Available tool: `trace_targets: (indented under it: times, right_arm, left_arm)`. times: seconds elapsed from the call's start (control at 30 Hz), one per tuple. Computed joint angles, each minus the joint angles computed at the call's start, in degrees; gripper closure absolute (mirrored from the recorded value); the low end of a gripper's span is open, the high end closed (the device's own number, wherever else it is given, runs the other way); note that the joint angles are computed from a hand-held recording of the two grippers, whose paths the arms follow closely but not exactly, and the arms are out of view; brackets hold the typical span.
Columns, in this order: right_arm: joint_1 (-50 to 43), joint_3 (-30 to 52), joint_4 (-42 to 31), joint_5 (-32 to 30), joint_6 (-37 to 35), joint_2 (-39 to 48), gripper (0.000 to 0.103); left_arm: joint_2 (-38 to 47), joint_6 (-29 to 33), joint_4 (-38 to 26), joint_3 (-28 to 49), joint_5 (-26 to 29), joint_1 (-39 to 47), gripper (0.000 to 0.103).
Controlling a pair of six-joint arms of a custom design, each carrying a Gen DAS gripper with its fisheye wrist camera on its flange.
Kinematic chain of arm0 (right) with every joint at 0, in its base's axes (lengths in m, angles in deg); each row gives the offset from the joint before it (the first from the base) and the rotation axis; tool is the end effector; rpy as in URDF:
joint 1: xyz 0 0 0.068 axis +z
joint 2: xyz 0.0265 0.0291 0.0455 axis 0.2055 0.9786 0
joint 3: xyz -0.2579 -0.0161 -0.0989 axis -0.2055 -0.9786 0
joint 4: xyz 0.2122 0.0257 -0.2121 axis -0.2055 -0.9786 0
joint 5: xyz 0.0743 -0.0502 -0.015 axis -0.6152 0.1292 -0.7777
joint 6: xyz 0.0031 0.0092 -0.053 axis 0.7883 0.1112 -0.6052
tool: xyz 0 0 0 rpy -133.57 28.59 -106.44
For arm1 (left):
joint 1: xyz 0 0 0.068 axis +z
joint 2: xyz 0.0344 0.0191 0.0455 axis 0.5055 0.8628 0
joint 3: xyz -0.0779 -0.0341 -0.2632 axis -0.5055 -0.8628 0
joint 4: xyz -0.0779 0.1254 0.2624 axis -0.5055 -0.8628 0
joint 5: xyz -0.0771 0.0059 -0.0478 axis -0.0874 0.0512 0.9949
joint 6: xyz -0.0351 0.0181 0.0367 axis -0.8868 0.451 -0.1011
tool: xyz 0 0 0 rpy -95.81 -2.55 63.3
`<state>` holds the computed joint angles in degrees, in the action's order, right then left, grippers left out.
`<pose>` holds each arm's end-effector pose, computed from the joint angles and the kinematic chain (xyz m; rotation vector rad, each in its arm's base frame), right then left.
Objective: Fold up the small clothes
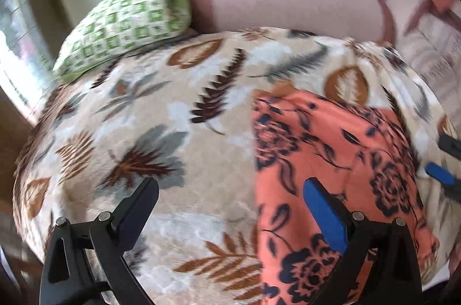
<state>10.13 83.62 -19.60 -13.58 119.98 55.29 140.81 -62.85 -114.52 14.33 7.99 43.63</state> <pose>0.1668 0.0124 0.1185 0.7430 2.0855 1.0725 0.2384 0.0490 0.2087 0.3175 2.4862 0.0162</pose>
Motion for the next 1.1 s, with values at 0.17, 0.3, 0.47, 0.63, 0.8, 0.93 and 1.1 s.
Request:
trace_targets:
  times: [0.17,0.3,0.47,0.63,0.8,0.93,1.1]
  right_arm:
    - [2.1,-0.7,-4.9,2.5,-0.9,-9.4,0.031]
    - [13.4,2.9,-5.6,15.6,-3.3,-7.1,0.031]
    - [25.0,8.1,-4.0,28.2,-6.2,2.5,0.031]
    - [29.7,10.3,-2.8,33.6,-7.1,6.6,0.031]
    - [31.1,11.4,-2.4,34.8,-8.1,8.8,0.031]
    - [31.1,11.3,-2.9,34.8,-9.1,8.3,0.031]
    - [29.8,9.8,-5.0,34.2,-9.5,4.3,0.031]
  left_arm:
    - [-2.7,1.6,2.5,-2.0,-1.4,2.8,0.003]
    - [-4.1,3.2,3.8,-2.9,-0.9,5.2,0.003]
    - [-4.8,4.1,2.7,-1.9,2.1,8.6,0.003]
    - [-4.9,4.0,2.3,-0.9,4.0,10.5,0.003]
    - [-3.9,3.3,2.6,-0.2,4.5,10.8,0.003]
    - [-3.9,2.3,3.2,-0.5,3.8,9.9,0.003]
    - [-4.2,1.4,3.6,-1.0,2.9,8.1,0.003]
